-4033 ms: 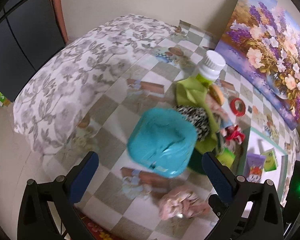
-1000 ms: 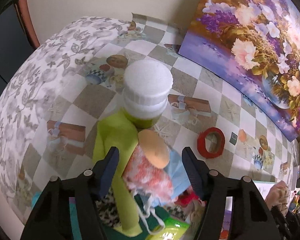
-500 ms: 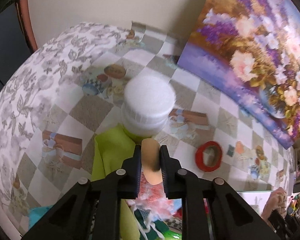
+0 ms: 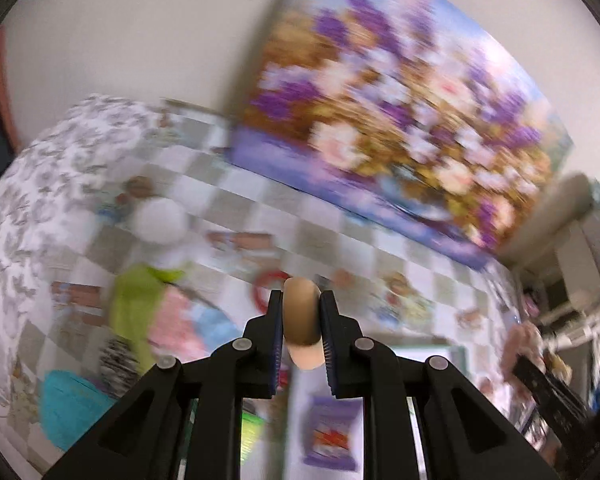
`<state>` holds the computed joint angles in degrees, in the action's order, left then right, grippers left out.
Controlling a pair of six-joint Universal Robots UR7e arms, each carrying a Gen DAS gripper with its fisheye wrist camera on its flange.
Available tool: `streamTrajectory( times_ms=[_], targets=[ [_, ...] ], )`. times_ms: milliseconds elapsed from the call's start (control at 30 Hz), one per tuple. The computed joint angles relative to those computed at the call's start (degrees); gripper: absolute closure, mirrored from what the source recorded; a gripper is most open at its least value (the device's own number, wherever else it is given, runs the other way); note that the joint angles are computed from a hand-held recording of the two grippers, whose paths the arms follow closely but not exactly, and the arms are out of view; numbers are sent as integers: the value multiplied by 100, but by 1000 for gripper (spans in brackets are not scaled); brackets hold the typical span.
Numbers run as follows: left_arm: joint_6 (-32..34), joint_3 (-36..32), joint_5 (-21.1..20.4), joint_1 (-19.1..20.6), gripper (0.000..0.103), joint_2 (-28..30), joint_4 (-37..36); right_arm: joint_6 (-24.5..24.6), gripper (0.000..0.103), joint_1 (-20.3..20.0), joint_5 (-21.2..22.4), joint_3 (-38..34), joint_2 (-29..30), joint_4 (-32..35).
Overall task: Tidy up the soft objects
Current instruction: 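Drop the orange sponge into the tray with the left tool while the right releases the scrunchie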
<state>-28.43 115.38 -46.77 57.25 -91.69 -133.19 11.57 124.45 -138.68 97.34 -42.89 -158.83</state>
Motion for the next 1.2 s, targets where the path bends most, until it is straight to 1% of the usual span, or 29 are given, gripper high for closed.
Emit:
streamTrajectory(
  times_ms=[167, 267, 333, 400, 433, 500, 633, 733, 867, 967, 1033, 1067, 1100, 1133, 1167, 1200],
  targets=[
    [-65, 43, -671, -214, 85, 347, 241, 192, 68, -108, -254, 261, -292, 83],
    [-79, 46, -1030, -286, 85, 605, 386, 140, 68, -172, -263, 455, -442, -48],
    [-84, 60, -1200, -323, 85, 775, 512, 143, 68, -238, -222, 576, -535, -102],
    [-120, 76, -1328, -347, 85, 886, 620, 264, 68, -356, -207, 659, -597, 29],
    [-142, 75, -1403, -345, 85, 967, 678, 409, 68, -433, -253, 667, -603, 226],
    [-181, 74, -1465, -350, 85, 1068, 800, 596, 68, -583, -227, 675, -579, 519],
    [-236, 63, -1551, -348, 85, 1257, 1096, 874, 68, -924, 114, 715, -507, 927],
    [-258, 82, -1684, -310, 85, 1335, 1239, 1053, 68, -1067, 177, 703, -424, 1216],
    [-237, 89, -1795, -292, 85, 1455, 1337, 1098, 68, -1175, 311, 756, -414, 1256],
    [-248, 77, -1887, -256, 84, 1552, 1370, 1146, 66, -1174, 289, 743, -412, 1322],
    [-341, 42, -2009, -198, 81, 1595, 1411, 1147, 66, -1151, 262, 700, -407, 1376],
    [-377, 20, -2036, -175, 78, 1610, 1439, 1152, 61, -1128, 244, 687, -413, 1394],
    [-408, 6, -2010, -178, 68, 1612, 1480, 1156, 52, -1119, 230, 640, -389, 1414],
    [-426, 0, -1941, -200, 55, 1606, 1507, 1168, 47, -1089, 198, 625, -392, 1416],
    [-430, -7, -1879, -214, 51, 1614, 1503, 1163, 40, -1071, 186, 601, -389, 1429],
    [-436, -8, -1820, -236, 50, 1596, 1509, 1138, 39, -1038, 171, 582, -395, 1433]
  ],
)
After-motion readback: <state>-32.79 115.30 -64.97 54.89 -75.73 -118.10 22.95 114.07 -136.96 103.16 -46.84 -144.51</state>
